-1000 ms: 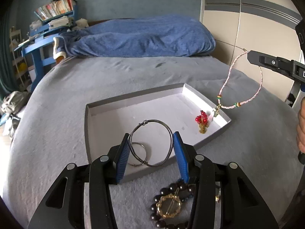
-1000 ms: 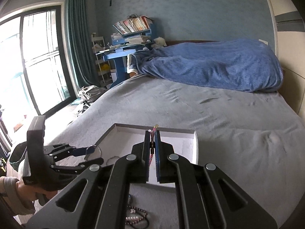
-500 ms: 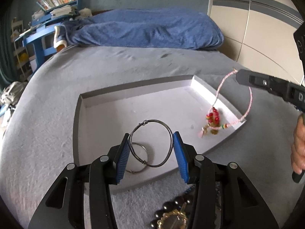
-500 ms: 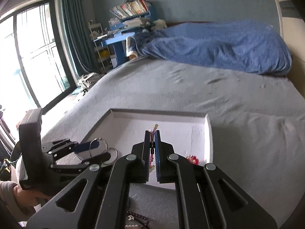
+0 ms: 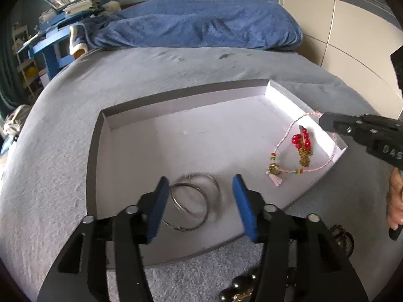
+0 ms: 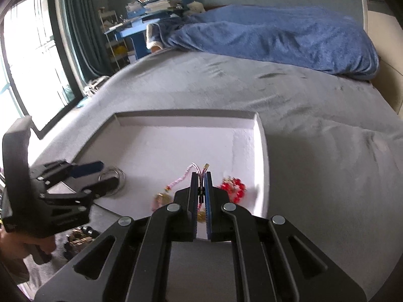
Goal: Organize jewelry
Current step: 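Lower both pieces into the grey tray and open both tools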
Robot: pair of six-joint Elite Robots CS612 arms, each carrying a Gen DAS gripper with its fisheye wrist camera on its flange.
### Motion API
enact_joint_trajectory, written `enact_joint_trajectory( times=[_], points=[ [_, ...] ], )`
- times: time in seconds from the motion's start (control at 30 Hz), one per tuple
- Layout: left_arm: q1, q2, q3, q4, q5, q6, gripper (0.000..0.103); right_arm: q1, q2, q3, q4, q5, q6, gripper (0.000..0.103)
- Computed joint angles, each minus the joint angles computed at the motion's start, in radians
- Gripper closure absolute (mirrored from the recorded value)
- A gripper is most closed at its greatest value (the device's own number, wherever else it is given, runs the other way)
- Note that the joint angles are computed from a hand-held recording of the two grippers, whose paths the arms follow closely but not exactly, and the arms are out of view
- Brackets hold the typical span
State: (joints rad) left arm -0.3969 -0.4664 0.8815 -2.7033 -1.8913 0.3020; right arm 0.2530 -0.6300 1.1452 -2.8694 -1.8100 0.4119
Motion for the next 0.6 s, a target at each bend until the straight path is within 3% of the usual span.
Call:
enact_joint_trajectory(
  times=[0.03,0.1,0.37,0.6],
  points=[
    [0.0,-0.003,0.007,-0.01,-0.003,0.0,0.033,0.0,-0.001,0.003,0.0,-0.002,0.001,0.092],
    [0.003,-0.012,0.027,-0.04,-0.02,-0.001,0.026,0.001,-0.01,0.023,-0.021,-0.006,0.004,0.078],
    [0.015,-0.058,0.119,-0.134,-0.05,-0.03,0.02,0.016,-0.057,0.134,-0.165,-0.029,0.022,0.051],
    [0.03,-0.097,0.205,-0.208,-0.073,-0.05,0.015,0.037,-0.094,0.222,-0.226,-0.053,0.047,0.046]
  ],
)
